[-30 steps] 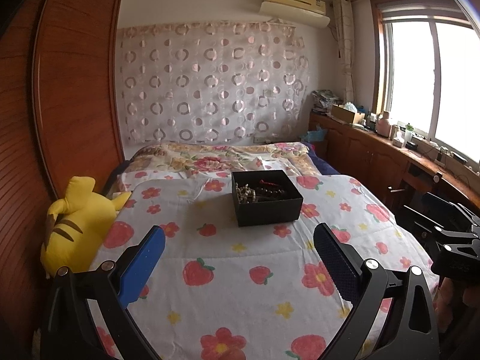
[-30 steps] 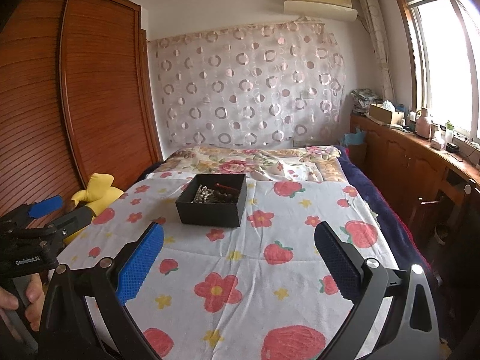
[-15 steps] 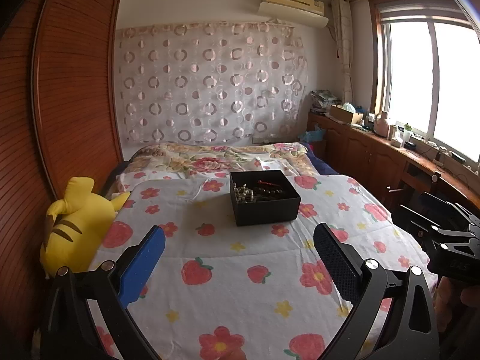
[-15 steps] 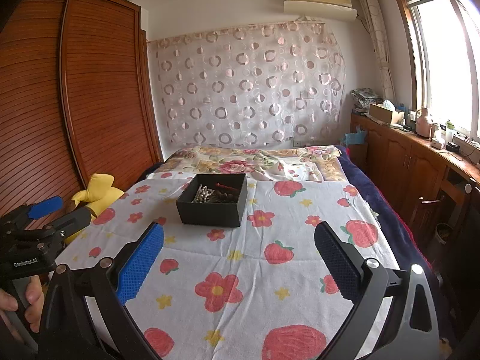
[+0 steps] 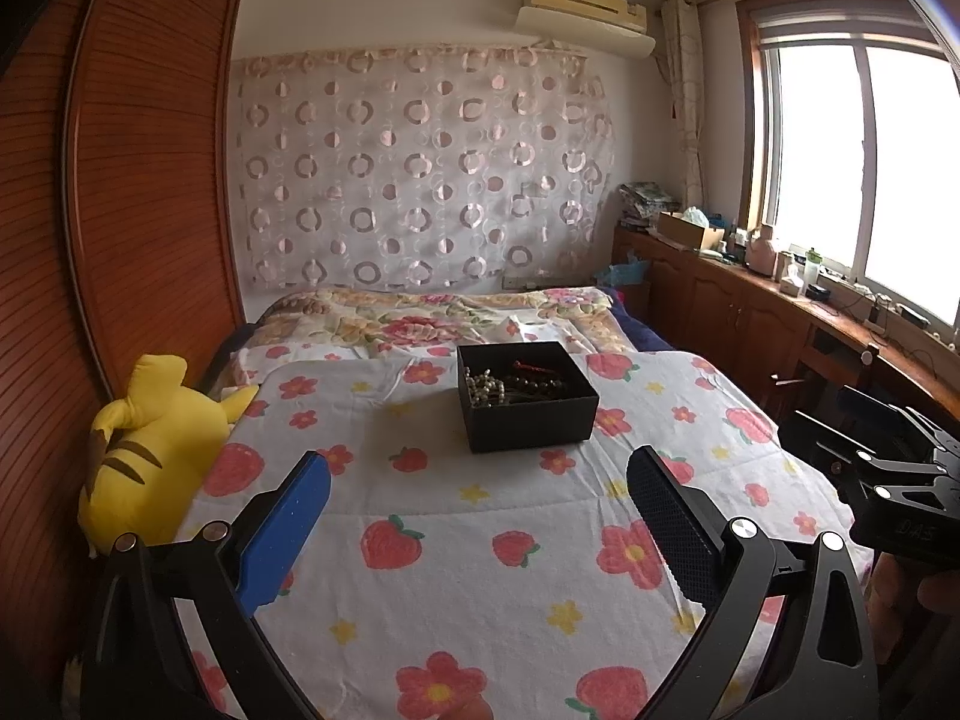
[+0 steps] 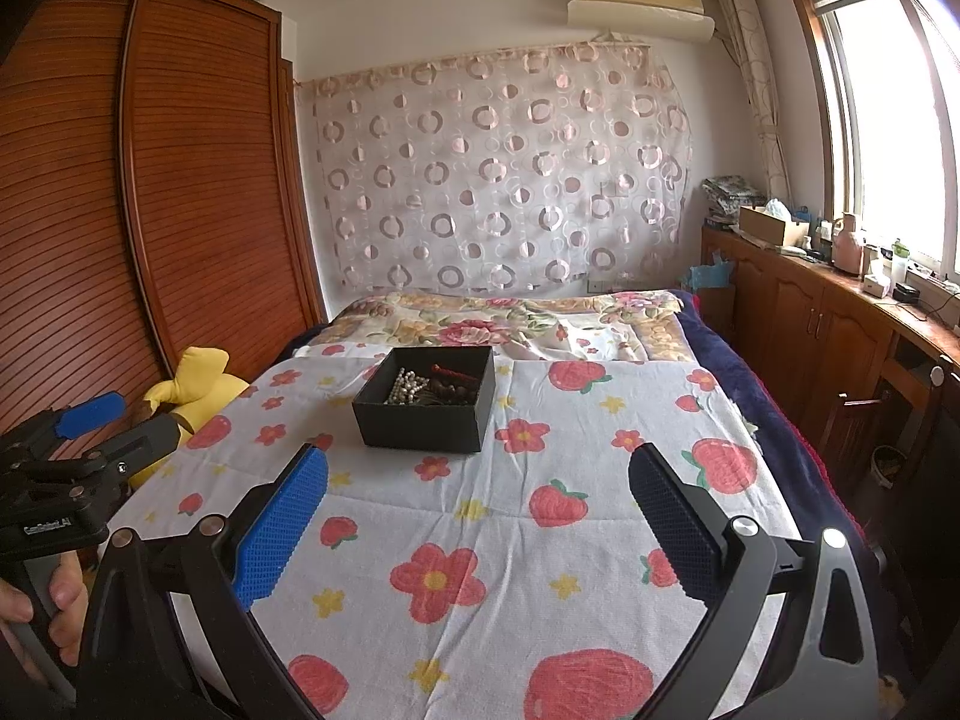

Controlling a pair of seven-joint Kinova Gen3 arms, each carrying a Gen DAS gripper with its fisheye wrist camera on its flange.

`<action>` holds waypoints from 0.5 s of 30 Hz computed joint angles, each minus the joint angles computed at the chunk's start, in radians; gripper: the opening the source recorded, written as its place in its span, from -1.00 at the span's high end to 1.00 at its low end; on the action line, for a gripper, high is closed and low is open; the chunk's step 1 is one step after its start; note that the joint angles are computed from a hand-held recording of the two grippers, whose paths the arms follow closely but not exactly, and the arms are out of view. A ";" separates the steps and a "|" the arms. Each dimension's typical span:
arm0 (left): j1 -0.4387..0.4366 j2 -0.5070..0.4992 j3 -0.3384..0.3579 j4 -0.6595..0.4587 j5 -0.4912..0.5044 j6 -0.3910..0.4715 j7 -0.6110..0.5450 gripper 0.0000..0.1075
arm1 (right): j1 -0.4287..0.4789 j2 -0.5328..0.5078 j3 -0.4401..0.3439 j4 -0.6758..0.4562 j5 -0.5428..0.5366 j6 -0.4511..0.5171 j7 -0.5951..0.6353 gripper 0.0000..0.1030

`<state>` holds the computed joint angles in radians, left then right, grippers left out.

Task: Organize jewelry

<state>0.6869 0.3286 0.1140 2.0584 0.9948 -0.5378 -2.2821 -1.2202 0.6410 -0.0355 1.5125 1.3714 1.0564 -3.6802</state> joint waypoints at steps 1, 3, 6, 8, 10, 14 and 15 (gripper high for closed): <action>0.005 0.003 0.001 -0.002 0.005 -0.005 -0.003 -0.78 | 0.000 0.000 0.000 0.000 0.000 0.000 -0.001 -0.96; 0.008 0.007 0.004 -0.002 0.001 -0.013 0.004 -0.78 | 0.000 -0.001 0.000 0.002 0.001 0.000 0.000 -0.96; 0.009 0.009 0.006 -0.001 0.000 -0.018 0.007 -0.78 | 0.001 -0.001 -0.001 0.002 0.001 -0.002 -0.001 -0.96; 0.011 0.006 0.006 -0.001 0.005 -0.017 0.004 -0.78 | 0.000 0.001 -0.001 0.000 0.000 0.001 0.000 -0.96; 0.014 0.009 0.007 -0.001 0.004 -0.024 0.005 -0.78 | 0.001 -0.001 -0.001 0.002 0.001 0.000 -0.002 -0.96; 0.019 0.009 0.008 -0.002 0.016 -0.032 -0.009 -0.78 | 0.001 -0.001 -0.002 0.004 0.003 -0.002 -0.004 -0.96; 0.019 0.003 0.007 -0.003 0.022 -0.030 -0.017 -0.78 | 0.001 -0.001 -0.002 0.002 0.002 0.000 -0.001 -0.96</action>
